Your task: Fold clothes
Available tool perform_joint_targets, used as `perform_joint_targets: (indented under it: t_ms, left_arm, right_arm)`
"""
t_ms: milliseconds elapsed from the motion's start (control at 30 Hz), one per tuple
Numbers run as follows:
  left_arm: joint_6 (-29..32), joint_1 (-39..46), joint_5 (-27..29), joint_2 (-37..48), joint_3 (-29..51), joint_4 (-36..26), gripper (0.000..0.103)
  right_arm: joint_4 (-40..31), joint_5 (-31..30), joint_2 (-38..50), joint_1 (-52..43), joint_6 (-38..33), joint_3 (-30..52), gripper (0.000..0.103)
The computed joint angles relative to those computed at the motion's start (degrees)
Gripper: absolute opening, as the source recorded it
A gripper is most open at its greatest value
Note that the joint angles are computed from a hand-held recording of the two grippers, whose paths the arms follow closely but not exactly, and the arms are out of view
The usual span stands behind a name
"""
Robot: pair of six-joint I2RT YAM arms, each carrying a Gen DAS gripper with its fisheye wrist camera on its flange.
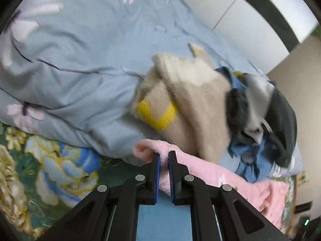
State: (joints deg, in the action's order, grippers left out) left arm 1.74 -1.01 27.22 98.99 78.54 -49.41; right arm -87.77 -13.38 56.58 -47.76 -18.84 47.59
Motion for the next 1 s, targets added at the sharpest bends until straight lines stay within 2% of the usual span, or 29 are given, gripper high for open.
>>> perform_joint_targets:
  t_ms: [67, 133, 167, 200, 333, 467, 733, 767, 833, 867, 900, 933, 967, 1000]
  left_arm:
    - [-1.9, 0.1, 1.3, 0.7, 0.1, 0.6, 0.017]
    - [-2.3, 1.1, 2.4, -1.4, -2.5, 2.4, 0.031]
    - [-2.1, 1.8, 3.0, -2.9, -4.3, 2.8, 0.048]
    - [-1.6, 2.5, 3.4, -4.3, -5.9, 2.9, 0.059]
    - [0.3, 6.2, 3.7, -6.9, -13.1, 3.6, 0.06]
    - [-0.8, 8.0, 4.5, -5.4, -16.4, 4.7, 0.06]
    - [-2.5, 2.4, 0.5, -1.2, -13.7, 9.5, 0.058]
    - [-2.4, 1.6, 0.0, -1.1, -13.5, 9.7, 0.053]
    - [-2.5, 0.3, -1.5, -0.9, -13.3, 9.7, 0.032]
    - [-2.8, -0.1, -2.3, -1.1, -13.4, 9.6, 0.015]
    - [-3.2, -0.2, -2.7, -1.5, -13.6, 9.6, 0.011]
    - [-3.7, 0.0, -2.4, -2.2, -14.0, 9.8, 0.011]
    - [-4.4, 0.1, -2.1, -3.5, -14.7, 10.1, 0.009]
    - [-4.4, 0.7, -1.6, -5.4, -15.7, 9.9, 0.008]
  right_arm:
    - [1.0, -0.5, 0.5, 0.6, 0.6, -0.2, 0.049]
    - [2.9, -1.2, 1.1, 2.3, 2.5, -0.5, 0.049]
    - [4.1, -1.9, 1.6, 3.4, 3.8, -0.8, 0.049]
    - [5.5, -2.5, 2.1, 4.8, 5.3, -1.1, 0.049]
    - [12.1, -4.5, 4.7, 9.2, 11.3, -3.4, 0.049]
    - [20.7, -7.1, 9.2, 8.2, 16.8, -5.6, 0.049]
    - [35.4, -12.4, 20.0, 3.8, 31.5, -7.3, 0.049]
    - [36.5, -13.2, 20.6, 3.4, 33.1, -7.8, 0.049]
    - [38.7, -14.7, 21.7, 2.8, 36.0, -8.7, 0.049]
    - [39.2, -15.3, 21.8, 2.7, 36.6, -8.9, 0.045]
    - [39.8, -15.9, 21.9, 2.6, 37.2, -9.1, 0.029]
    - [40.0, -16.1, 21.9, 2.7, 37.6, -9.1, 0.019]
    - [39.7, -16.4, 21.7, 2.7, 37.5, -8.8, 0.011]
    - [39.3, -17.2, 21.3, 2.5, 37.1, -8.7, 0.01]
